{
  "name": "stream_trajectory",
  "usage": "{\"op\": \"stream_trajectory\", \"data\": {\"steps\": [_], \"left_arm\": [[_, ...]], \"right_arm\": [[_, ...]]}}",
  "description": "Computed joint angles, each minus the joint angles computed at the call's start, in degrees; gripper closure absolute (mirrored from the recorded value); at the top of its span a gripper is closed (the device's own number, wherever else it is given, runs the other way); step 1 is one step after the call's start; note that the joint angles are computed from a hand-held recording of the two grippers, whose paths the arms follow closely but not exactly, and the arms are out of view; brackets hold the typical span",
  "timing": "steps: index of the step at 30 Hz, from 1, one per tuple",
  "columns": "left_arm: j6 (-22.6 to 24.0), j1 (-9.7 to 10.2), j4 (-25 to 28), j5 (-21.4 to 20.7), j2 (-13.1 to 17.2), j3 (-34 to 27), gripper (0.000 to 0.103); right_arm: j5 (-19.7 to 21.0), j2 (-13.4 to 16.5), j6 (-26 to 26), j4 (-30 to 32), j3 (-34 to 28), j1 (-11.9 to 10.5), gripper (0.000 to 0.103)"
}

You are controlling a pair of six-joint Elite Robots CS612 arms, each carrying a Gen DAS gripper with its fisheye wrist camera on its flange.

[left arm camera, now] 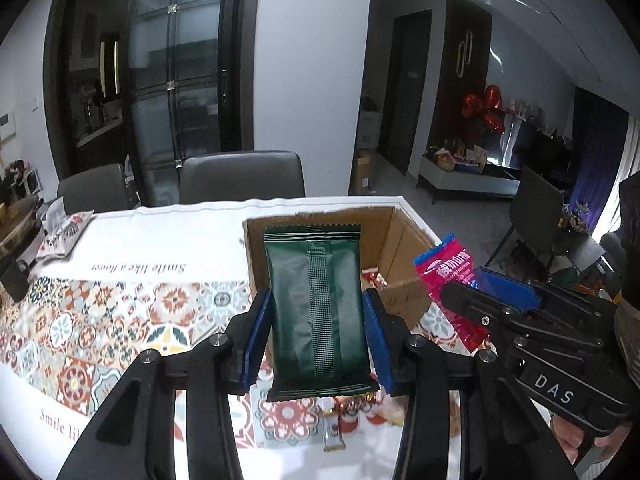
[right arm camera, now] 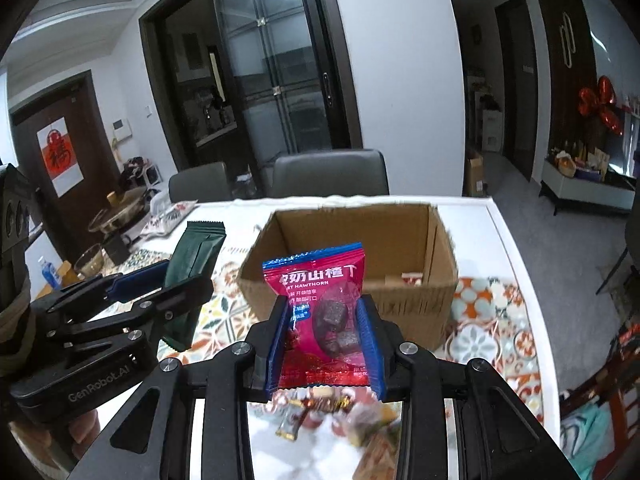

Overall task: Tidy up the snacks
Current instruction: 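Carry both packets into the box and open both tools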

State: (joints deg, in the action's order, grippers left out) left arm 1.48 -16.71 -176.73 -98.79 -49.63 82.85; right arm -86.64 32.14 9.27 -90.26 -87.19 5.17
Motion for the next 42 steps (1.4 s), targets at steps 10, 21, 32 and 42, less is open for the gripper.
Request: {"op": "stream_trajectory", "data": {"steps": [10, 21, 32, 42], "left_arm": [[0.1, -0.05, 6.9, -0.6, 3.5, -7.5, 0.059], [-0.6, -0.07, 14.9, -0.8, 7.8, -15.8, 0.058], [0.2, -0.69, 12.3, 5.4, 7.3, -14.2, 0.042], [0.6, -0.45, 5.4, 3.3, 2.9, -5.1, 0.041]], "right_arm": [[1.1, -3.4, -0.4, -0.9, 6.5, -1.4, 0.068], [1.0, -6.5, -1.8, -1.6, 13.5, -2.3, 0.068], [-1.1, -7.3, 1.6, 0.9, 16.1, -2.8, 0.046], [-2.2, -3.2, 0.8, -0.7, 7.7, -1.5, 0.046]]}}
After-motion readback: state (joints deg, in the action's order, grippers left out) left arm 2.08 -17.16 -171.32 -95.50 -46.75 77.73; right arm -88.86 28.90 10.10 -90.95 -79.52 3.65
